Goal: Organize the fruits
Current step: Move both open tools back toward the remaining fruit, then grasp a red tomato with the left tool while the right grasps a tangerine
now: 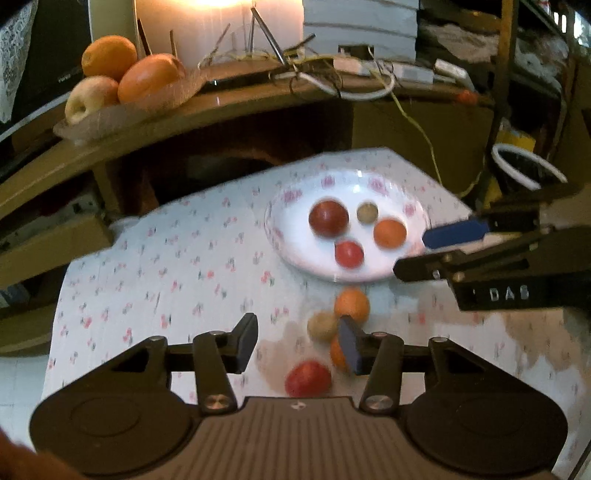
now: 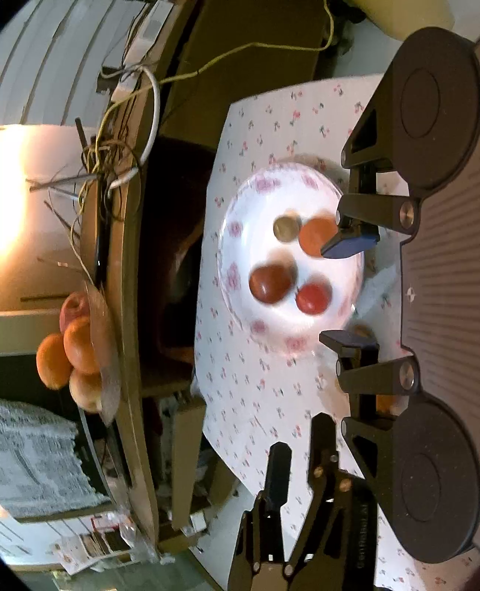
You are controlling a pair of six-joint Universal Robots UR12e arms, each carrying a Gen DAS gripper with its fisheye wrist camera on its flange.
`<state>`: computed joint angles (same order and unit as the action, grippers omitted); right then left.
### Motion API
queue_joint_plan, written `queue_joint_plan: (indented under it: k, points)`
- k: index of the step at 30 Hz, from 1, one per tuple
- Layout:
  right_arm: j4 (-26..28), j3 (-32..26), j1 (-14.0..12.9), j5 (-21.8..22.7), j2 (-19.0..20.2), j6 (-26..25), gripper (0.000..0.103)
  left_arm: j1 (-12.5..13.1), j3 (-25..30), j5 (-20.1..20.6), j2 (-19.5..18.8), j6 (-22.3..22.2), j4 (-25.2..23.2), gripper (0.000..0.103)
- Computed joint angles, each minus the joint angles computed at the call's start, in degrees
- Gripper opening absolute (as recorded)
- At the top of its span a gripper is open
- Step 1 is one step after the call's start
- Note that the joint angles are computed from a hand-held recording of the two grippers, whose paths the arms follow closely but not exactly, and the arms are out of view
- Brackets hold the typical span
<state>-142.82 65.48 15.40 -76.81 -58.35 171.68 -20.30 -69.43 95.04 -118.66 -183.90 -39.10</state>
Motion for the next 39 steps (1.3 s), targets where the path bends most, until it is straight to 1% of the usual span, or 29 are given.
queue_joint_plan:
  k: [2,5,10,18,21,22,24,25,26,32,36,39]
  points:
    - [0.9,0.4,0.2,0.5,-0.3,-0.9,0.045,-0.1,-1.1,0.1,0.6,0.7,-0.8,0.053]
    - [2.3,0.9,0.5,1.0,-0.7,-2.5,0.045,0.0,-2.3,-0.9,1.2,1.8,-1.7,0.053]
    - [5.1,1.4,0.9,1.9,-1.0,-5.4,0.045,0.3,-2.6,-2.2,0.8,3.5,-3.0,0.053]
    - [7.7,-0.1,0.9,2.5,-0.2,-5.3,0.045,0.6,-2.2,-3.4,-0.4,3.6,-2.4,0.052]
    - [8.8,-0.4,1.0,2.7,0.0,-6.1,0.045,0.7,-2.1,-3.8,-0.7,3.7,-2.1,0.052]
    - [9.1,-0.5,1.1,2.7,0.1,-6.4,0.045,0.7,-2.0,-4.0,-0.8,3.6,-2.0,0.051]
    - [9.5,-0.6,1.1,3.0,0.1,-6.8,0.045,0.7,-2.0,-4.3,-0.9,3.3,-1.8,0.045]
    - [9.6,-0.6,1.1,3.0,0.1,-6.9,0.046,0.7,-2.0,-4.3,-0.9,3.3,-2.0,0.040]
    - [9.7,-0.6,1.1,3.0,0.1,-7.0,0.046,0.6,-2.0,-4.0,-0.8,3.3,-1.9,0.038]
    - [10.5,-0.8,1.1,3.1,0.1,-7.1,0.048,0.9,-2.7,-3.5,0.0,2.9,-2.4,0.038]
    - [10.7,-0.9,1.1,4.1,0.2,-7.7,0.048,1.1,-3.5,-3.0,0.9,2.9,-2.2,0.038]
    - [11.4,-1.1,1.1,5.7,0.3,-7.7,0.048,1.4,-4.1,-3.5,1.2,2.6,-2.3,0.038]
